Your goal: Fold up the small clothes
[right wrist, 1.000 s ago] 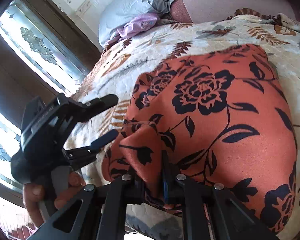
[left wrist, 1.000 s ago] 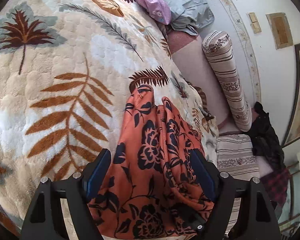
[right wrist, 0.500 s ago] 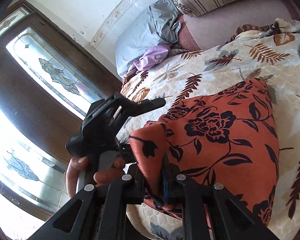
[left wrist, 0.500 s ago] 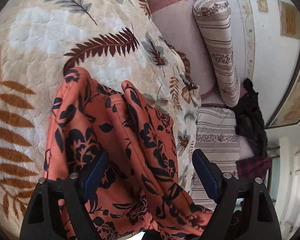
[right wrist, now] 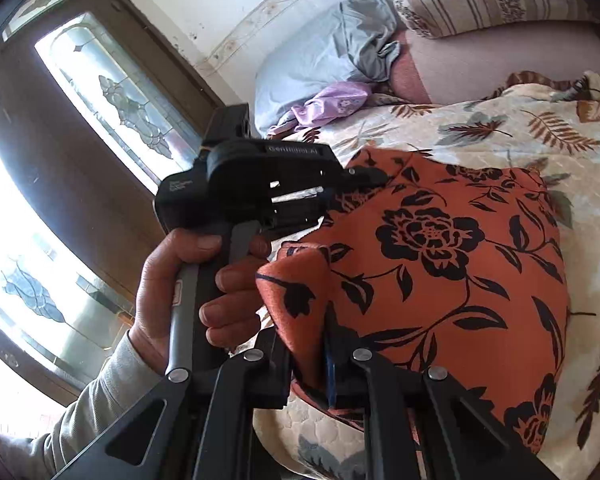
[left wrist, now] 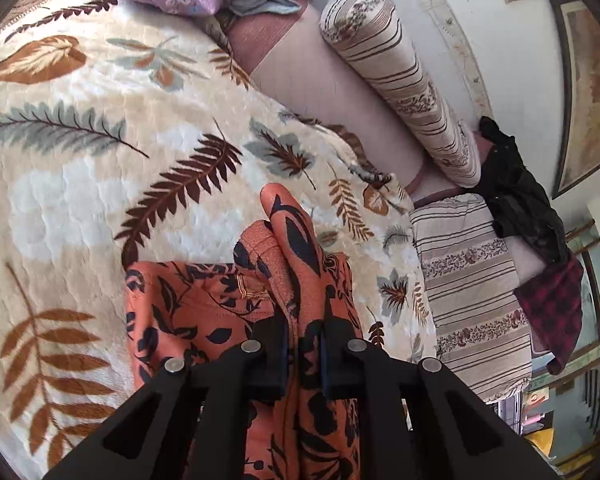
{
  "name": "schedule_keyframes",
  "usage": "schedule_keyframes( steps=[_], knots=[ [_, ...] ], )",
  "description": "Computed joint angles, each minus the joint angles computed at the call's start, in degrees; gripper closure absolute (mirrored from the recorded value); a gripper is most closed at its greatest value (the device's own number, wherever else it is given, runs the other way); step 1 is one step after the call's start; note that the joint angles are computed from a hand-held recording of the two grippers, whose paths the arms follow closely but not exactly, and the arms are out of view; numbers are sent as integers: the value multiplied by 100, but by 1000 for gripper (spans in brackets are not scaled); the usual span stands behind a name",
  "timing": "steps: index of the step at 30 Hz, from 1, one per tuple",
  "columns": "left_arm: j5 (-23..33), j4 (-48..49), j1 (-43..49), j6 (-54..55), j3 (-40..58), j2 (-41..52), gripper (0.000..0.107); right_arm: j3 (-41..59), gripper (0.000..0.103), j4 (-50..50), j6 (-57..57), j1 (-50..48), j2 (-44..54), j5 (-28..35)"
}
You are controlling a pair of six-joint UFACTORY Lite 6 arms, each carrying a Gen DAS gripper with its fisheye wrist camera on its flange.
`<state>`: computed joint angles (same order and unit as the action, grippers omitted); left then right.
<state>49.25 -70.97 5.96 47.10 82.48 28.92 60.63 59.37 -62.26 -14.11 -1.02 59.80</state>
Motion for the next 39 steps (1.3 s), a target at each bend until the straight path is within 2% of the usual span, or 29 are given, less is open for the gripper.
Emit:
schedule_keyframes(
  steps=[2, 5, 7, 9, 10, 12, 13, 18, 22, 24, 26, 29, 31, 32, 33, 35, 39],
  knots=[
    [-11, 229, 138, 18, 155, 283, 95, -268, 90, -139, 27, 524, -25, -448],
    [-196, 868, 166, -458, 654, 1259, 94, -494, 86, -459, 189, 1301, 476, -1315],
    [78, 467, 383, -37, 713, 1741, 91, -615, 85, -501, 224, 1503, 781, -1607],
    [457, 120, 633, 243, 630, 1810, 91, -909, 82, -195, -164, 1422, 592, -1662],
    [511, 153, 661, 209, 648, 1793, 90, -970, 78, -62, -351, 1305, 580, -1462],
    [278, 359, 607, 212, 476, 1477, 90, -1051, 47, 93, -628, 1123, 651, -1109],
    [180, 424, 581, 262, 313, 1271, 90, -1152, 44, 146, -753, 1086, 598, -1050],
    [28, 761, 577, 88, -264, 662, 86, -1510, 43, 323, -1000, 873, 322, -979],
    [-112, 705, 775, 300, -1171, -252, 83, -1625, 43, 230, -1085, 389, -3, -325],
    [-97, 587, 863, 540, -1742, -895, 76, -1815, 38, 87, -1275, -36, -306, 63],
    [-324, 690, 742, 514, -2285, -1487, 62, -1947, 38, -86, -1353, -570, -526, 401],
    [-797, 1065, 538, 267, -3164, -2096, 63, -1874, 38, -270, -1424, -1436, -564, 863],
    [-1152, 1229, 503, 153, -3722, -2278, 72, -1671, 37, -298, -1504, -2001, -363, 1213],
    [-1238, 1059, 574, 410, -3968, -2350, 72, -1560, 34, -309, -1533, -2261, -207, 1326],
    [-1283, 941, 655, 590, -4140, -2447, 72, -1402, 29, -327, -1499, -2440, 41, 1349],
    [-1247, 1074, 723, 377, -4288, -2823, 72, -1004, 29, -388, -1268, -2688, 701, 1359],
    [-1221, 1624, 451, -238, -4496, -4091, 76, -312, 29, -420, -842, -3221, 1723, 2061]
  ],
)
